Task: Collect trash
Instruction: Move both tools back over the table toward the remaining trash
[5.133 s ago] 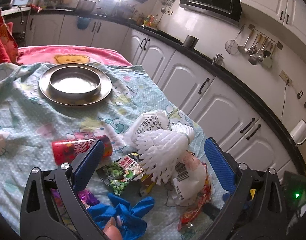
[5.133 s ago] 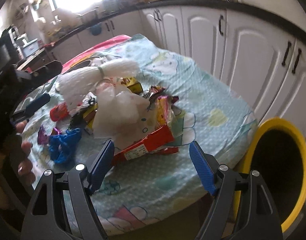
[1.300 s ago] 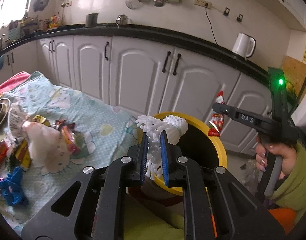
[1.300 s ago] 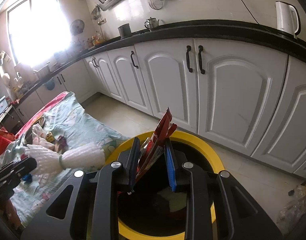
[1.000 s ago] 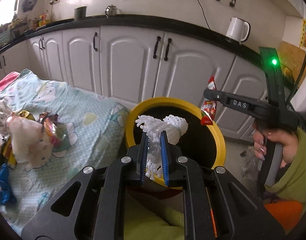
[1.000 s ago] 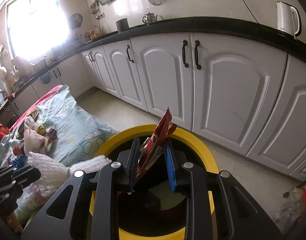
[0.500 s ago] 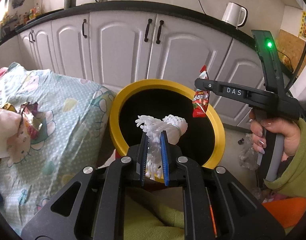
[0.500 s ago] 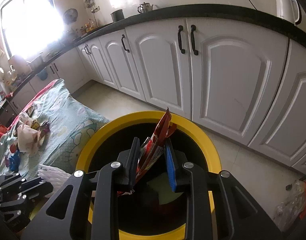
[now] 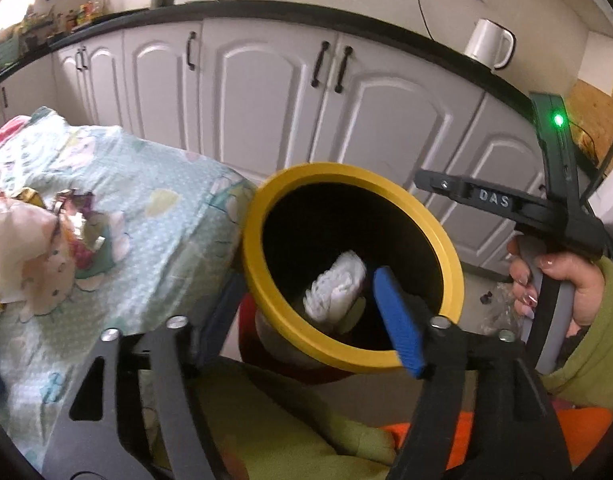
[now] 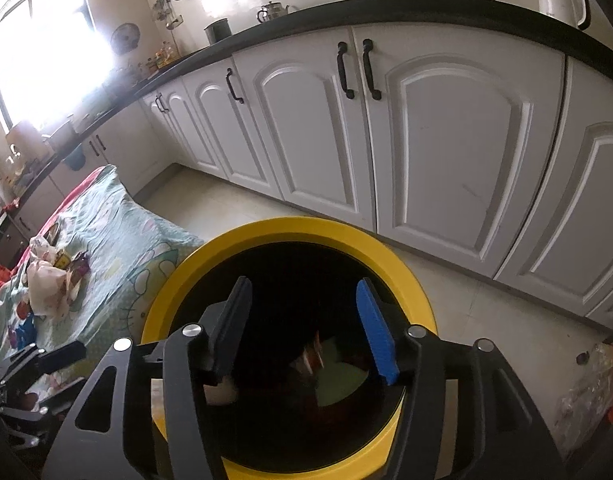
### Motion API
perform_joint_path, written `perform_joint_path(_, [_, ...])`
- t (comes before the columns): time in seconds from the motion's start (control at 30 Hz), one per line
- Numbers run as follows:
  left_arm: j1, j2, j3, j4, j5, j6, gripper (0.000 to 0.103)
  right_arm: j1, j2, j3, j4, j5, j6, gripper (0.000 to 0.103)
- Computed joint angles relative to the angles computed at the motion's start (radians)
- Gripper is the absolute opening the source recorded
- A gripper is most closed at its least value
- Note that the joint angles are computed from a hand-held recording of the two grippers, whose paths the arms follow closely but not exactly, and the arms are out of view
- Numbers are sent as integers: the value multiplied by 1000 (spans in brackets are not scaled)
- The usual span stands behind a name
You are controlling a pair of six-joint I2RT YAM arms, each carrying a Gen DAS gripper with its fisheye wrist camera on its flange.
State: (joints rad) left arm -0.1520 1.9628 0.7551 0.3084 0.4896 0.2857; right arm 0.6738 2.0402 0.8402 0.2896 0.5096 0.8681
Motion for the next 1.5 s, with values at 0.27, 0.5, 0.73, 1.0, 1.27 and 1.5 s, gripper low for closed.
perform_joint_path(0.27, [79,-59,-22,29,12,-51,92,28,-19,18,-23,30,1,66])
perform_joint_path(0.5, [166,-120,-53,73,19,-81,92,75,-35,65,-53,62,-25,74])
perform_joint_path(0.73, [244,-166,-65,92,31,-97,92,135,-34,140,-89,98,-79,76])
perform_joint_path(1.0, [324,-197,-64,106,55,-115,92,182,-4,243,-135,119,-152,76])
perform_joint_path(1.27, [387,-220,-69,124,70,-133,92,214,31,344,-178,117,-205,76])
perform_joint_path(1.5, [433,-230,-68,138,78,-139,92,234,60,421,-200,104,-246,76])
